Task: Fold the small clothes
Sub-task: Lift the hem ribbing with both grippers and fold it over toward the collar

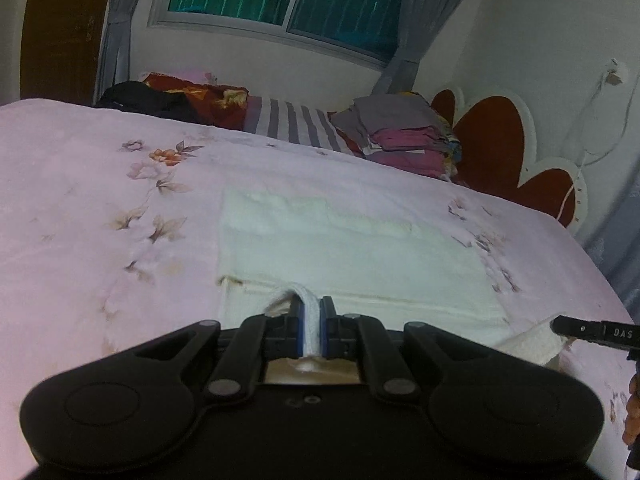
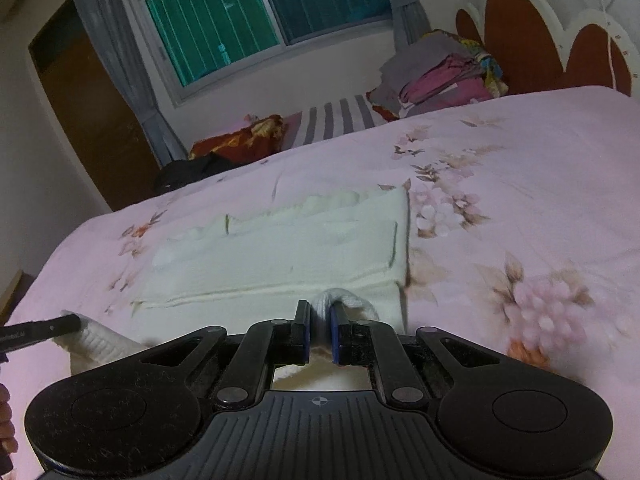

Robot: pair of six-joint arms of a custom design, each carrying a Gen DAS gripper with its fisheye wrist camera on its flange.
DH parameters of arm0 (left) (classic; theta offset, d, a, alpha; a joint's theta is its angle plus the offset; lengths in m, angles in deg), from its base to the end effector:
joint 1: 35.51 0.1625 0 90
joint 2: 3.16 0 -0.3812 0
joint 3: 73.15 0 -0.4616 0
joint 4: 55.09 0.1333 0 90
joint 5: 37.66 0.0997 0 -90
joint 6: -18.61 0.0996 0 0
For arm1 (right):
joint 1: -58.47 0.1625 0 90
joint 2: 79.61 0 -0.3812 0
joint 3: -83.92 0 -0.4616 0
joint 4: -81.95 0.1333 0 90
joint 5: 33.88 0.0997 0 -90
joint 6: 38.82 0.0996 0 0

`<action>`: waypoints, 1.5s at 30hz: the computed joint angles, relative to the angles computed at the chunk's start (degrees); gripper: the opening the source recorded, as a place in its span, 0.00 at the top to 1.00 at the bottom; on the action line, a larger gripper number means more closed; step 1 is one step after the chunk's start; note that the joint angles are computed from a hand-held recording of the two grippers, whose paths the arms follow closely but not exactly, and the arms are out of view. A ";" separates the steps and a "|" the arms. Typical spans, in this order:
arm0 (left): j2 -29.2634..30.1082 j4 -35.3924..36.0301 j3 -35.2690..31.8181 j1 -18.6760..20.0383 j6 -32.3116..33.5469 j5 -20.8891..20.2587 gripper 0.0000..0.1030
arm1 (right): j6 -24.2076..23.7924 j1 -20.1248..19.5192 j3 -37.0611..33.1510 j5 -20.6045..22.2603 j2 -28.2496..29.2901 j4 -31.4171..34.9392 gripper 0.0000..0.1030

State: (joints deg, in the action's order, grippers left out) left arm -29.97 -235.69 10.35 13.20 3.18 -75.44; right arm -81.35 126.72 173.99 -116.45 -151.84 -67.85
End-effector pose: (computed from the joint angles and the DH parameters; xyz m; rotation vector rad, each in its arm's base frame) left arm -0.3095 -0.6738 -0.0463 0.1831 2.3623 -1.1742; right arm -0.1221 -0.7005 0.3773 0.5518 -2.6374 0.9677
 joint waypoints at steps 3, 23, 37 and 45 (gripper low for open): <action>1.93 0.36 -4.12 1.67 0.60 -0.18 0.93 | 0.98 0.84 -3.91 -0.63 3.72 0.31 0.92; 15.64 16.34 -32.66 8.47 -0.86 0.80 0.93 | 12.46 3.82 -35.30 -5.04 27.27 9.28 0.92; 25.39 27.25 -50.78 10.36 0.26 6.56 0.89 | 14.60 4.61 -49.62 -9.07 37.00 16.32 0.91; 21.26 23.32 -45.32 11.21 0.15 3.72 0.58 | 15.37 4.98 -53.98 -10.11 39.62 15.81 0.51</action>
State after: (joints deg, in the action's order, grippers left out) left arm -8.71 -212.37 -34.97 24.41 3.33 -71.72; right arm -65.98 131.70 120.01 -126.56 -112.22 -52.04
